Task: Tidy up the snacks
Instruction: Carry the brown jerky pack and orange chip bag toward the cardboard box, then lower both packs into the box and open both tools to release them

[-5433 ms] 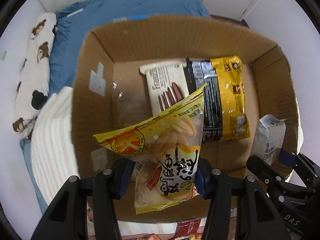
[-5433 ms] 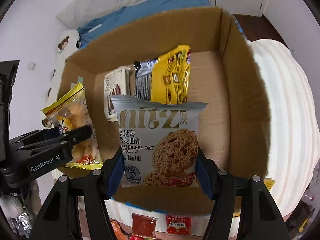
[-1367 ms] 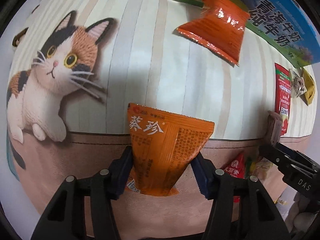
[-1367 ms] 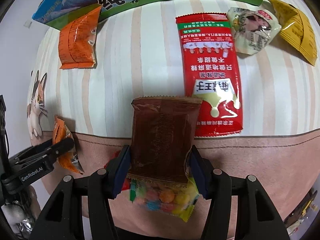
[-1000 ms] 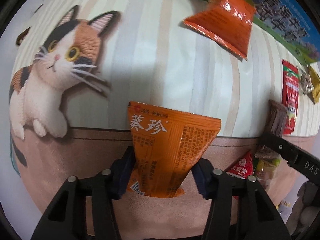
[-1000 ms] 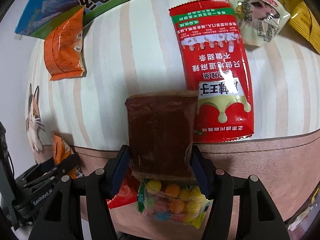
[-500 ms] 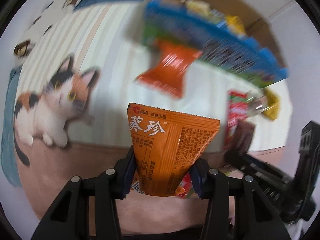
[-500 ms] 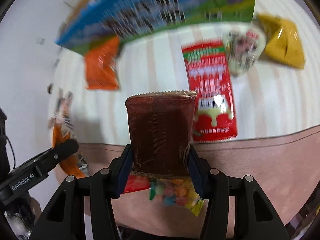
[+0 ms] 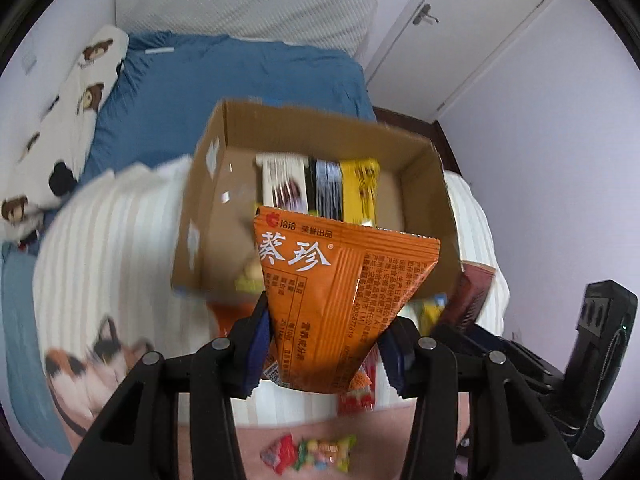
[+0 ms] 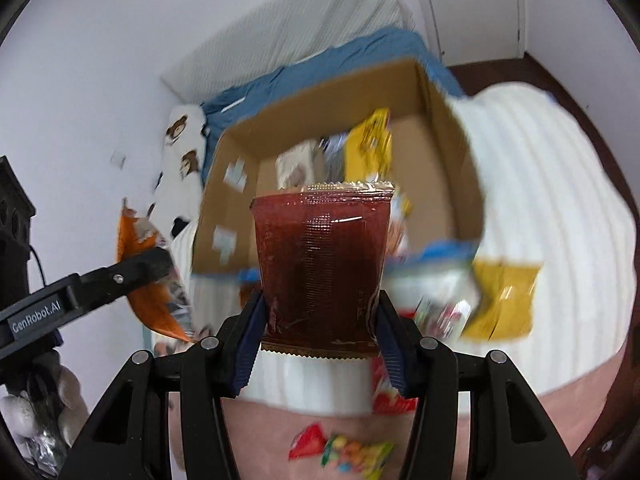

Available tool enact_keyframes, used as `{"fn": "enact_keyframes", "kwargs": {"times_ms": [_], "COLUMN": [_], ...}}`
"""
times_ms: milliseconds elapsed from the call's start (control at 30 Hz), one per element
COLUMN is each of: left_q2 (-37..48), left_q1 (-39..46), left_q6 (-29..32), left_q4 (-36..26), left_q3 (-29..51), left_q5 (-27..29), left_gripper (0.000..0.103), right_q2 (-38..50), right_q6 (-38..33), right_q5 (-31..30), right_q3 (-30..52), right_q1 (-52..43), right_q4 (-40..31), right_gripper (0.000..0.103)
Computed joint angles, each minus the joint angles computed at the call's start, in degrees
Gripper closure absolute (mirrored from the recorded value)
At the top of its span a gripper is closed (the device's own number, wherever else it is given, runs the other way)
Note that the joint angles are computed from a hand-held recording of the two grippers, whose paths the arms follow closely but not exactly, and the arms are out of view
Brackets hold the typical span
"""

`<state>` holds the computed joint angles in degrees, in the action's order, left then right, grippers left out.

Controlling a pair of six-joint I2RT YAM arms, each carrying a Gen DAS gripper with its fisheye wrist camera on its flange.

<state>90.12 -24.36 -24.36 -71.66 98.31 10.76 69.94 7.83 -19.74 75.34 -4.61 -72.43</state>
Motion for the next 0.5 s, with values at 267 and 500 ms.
{"fn": "enact_keyframes", "kwargs": {"times_ms": [267, 500], "left_q2": [21.2, 32.9], "left_q1": [5.8, 7.9], "left_q6": [5.2, 7.9], "left_q4": [-5.1, -7.5], "left_q3": [17.8, 20.6], "left_q5": [-0.5, -1.3], "left_gripper": [0.058, 0.058], "right_q2": [20.2, 30.5], "right_q6": [-2.2, -3.7], "right_q5": [4.8, 8.5], "right_q3": [11.2, 11.0], "right_q1": [-2.2, -2.4], "right_q4": [2.5, 5.7], "right_gripper": [0.047, 0.047]}}
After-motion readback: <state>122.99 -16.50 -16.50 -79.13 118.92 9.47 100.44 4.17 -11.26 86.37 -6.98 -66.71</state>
